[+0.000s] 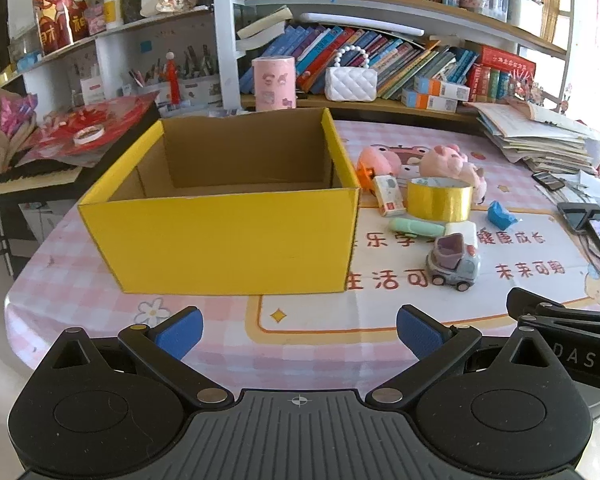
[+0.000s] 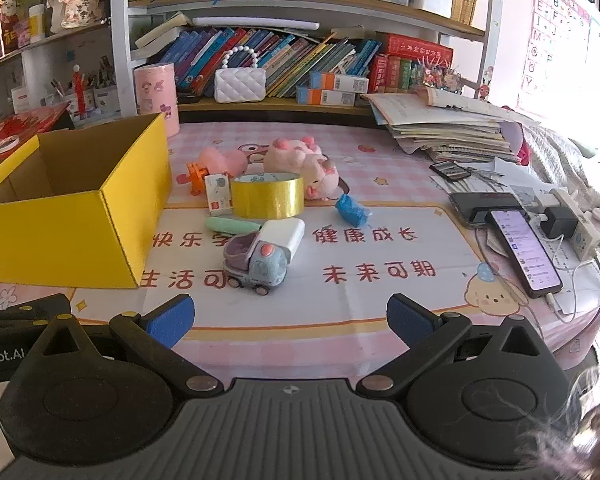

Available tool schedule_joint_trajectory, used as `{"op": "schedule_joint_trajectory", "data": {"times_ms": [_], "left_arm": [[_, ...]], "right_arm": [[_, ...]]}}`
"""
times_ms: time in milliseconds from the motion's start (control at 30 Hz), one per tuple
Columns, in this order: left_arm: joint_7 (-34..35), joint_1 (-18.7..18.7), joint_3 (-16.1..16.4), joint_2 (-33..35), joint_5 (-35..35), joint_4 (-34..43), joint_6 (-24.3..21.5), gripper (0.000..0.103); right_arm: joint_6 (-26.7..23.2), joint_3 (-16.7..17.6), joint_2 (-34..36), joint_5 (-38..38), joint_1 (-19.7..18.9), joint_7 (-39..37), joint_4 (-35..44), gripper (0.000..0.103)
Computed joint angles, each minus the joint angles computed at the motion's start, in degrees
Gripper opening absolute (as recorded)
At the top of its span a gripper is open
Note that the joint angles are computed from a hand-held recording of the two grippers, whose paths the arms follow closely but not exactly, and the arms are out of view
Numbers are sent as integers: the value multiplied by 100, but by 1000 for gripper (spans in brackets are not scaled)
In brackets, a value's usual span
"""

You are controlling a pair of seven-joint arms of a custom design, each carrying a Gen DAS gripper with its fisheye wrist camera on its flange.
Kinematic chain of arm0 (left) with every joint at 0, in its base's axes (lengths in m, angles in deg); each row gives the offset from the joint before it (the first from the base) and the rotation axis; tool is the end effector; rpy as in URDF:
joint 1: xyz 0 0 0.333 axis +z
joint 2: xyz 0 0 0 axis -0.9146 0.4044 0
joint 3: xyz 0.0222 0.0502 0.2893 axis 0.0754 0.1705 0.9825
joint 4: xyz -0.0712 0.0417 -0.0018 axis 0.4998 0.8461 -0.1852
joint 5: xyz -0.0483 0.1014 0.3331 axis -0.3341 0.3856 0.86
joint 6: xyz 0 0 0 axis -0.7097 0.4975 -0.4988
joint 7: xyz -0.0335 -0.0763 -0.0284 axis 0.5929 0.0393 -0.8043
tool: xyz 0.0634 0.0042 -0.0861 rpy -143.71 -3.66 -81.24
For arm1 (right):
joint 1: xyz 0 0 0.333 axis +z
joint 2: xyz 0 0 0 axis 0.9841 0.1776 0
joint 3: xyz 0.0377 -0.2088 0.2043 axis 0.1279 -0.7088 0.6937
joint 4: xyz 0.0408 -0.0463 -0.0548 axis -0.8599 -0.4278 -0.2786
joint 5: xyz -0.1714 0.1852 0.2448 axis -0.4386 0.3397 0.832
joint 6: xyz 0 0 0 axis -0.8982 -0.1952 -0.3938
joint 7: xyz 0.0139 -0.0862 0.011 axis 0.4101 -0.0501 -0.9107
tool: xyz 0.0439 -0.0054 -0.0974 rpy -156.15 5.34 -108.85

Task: Organize objects
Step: 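Grasp the grey toy truck with the left tool while the right tool grasps the blue object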

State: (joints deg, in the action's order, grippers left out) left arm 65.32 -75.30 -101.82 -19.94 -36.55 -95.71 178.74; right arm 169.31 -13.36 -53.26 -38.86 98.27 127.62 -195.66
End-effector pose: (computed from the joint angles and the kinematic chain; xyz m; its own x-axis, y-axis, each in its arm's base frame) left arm 0.4438 -0.2580 0.5252 0.0613 -0.9981 -0.0090 -0.6686 -0.0344 -0.7428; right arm 0.4481 0.2659 0.5239 -0.0075 -0.9994 0.0352 -0.6145 -0.0231 -0.7885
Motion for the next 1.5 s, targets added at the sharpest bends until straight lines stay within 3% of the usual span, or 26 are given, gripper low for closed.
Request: {"op": "schedule_joint_trajectory", "data": {"times_ms": [467,667,767,900,1200,1500], "left_arm": [[724,-463,194,808,-290,705,403,103],[967,-757,401,1290,-466,1164,543,103],[967,-933,528,1582,-559,1498,484,103],[892,-1217,736,2020,-547,2026,374,103],[1420,-1775,1110,3093,-953,3412,-339,92],[2046,-2064,1349,3952,-1461,4592,-1114,80]], "right_arm": [[-23,-172,-33,-107,-301,89,-15,98],[269,-342,157,25,-442,-298,102,96],[499,-447,329,137,-513,-622,240,89],[839,-610,598,509,-597,-1256,446,82],[1249,-793,1287,2424,-793,-3422,997,58],[1083,-604,2130,4055,-1002,-5506,1888,55]]}}
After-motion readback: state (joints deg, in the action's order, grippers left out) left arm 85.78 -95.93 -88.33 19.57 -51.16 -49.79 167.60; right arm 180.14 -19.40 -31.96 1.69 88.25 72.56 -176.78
